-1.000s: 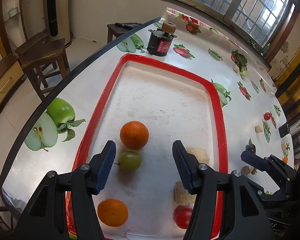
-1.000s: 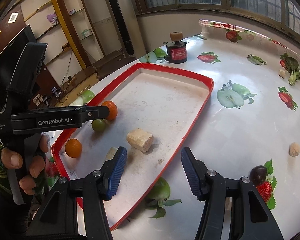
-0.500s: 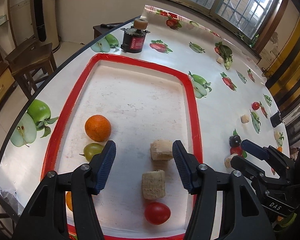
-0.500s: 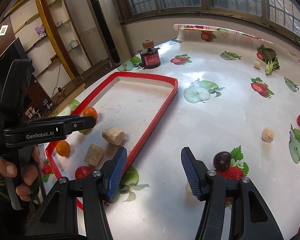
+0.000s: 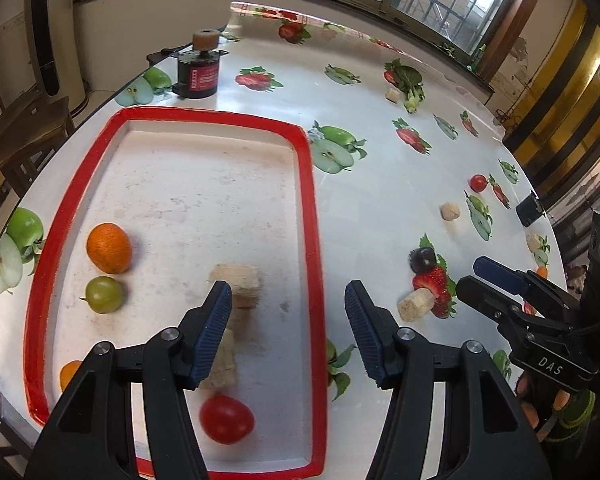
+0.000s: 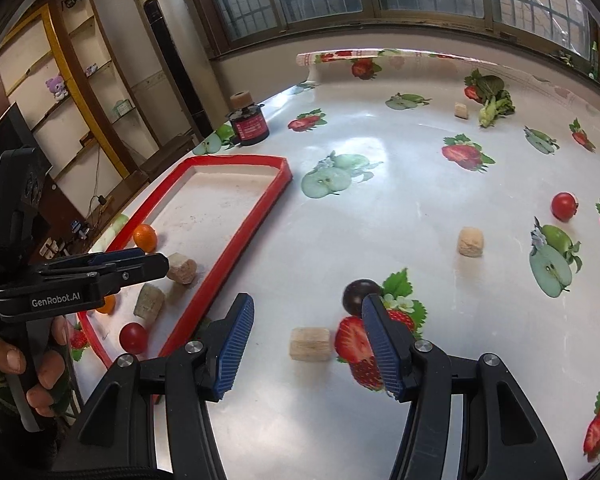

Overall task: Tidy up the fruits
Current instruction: 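Move both tools back toward the beige cube and the grey cork piece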

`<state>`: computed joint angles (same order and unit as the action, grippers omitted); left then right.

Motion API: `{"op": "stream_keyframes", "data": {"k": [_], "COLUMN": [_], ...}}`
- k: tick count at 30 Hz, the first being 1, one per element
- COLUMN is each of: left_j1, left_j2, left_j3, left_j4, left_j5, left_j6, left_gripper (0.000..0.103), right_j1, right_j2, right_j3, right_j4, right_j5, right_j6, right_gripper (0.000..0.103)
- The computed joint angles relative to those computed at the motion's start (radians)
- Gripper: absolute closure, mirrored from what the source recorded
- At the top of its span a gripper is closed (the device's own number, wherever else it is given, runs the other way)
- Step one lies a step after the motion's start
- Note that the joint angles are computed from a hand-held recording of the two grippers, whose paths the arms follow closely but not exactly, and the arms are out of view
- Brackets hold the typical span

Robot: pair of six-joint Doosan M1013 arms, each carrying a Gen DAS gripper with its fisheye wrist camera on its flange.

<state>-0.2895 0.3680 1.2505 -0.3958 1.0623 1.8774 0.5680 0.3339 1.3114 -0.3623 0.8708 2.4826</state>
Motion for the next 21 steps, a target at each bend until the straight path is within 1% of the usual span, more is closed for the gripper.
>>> {"op": "stream_keyframes", "data": {"k": [9, 15, 18, 21], "left_j1": [-0.049, -0.083, -0.096, -0.104], "left_j2": [-0.009, -0.014, -0.012, -0.005], "left_j3": [0.016, 0.033, 0.038, 0.036], "left_j4": [-0.034, -0.045, -0.044, -0.037], "left_j5": [0.031, 0.053, 0.061, 0.071], "left_j6": [0.047, 0.080, 0.089, 0.088], "left_gripper": [0.046, 0.046, 0.046, 0.046], "right_j1": [-0.017, -0.030, -0.044, -0.052], "right_j2": [-0.064, -0.098, -0.105, -0.102], "right_j3": [0.092, 0.143, 0.158, 0.160], "right_j4": [-0.064, -0.086, -0.076, -0.081], "right_j5": [0.029, 0.018, 0.006, 0.012], "right_j6": [0.110, 0.174, 0.187, 0.186], "right_gripper": [0.044, 0.044, 0.044, 0.044]}}
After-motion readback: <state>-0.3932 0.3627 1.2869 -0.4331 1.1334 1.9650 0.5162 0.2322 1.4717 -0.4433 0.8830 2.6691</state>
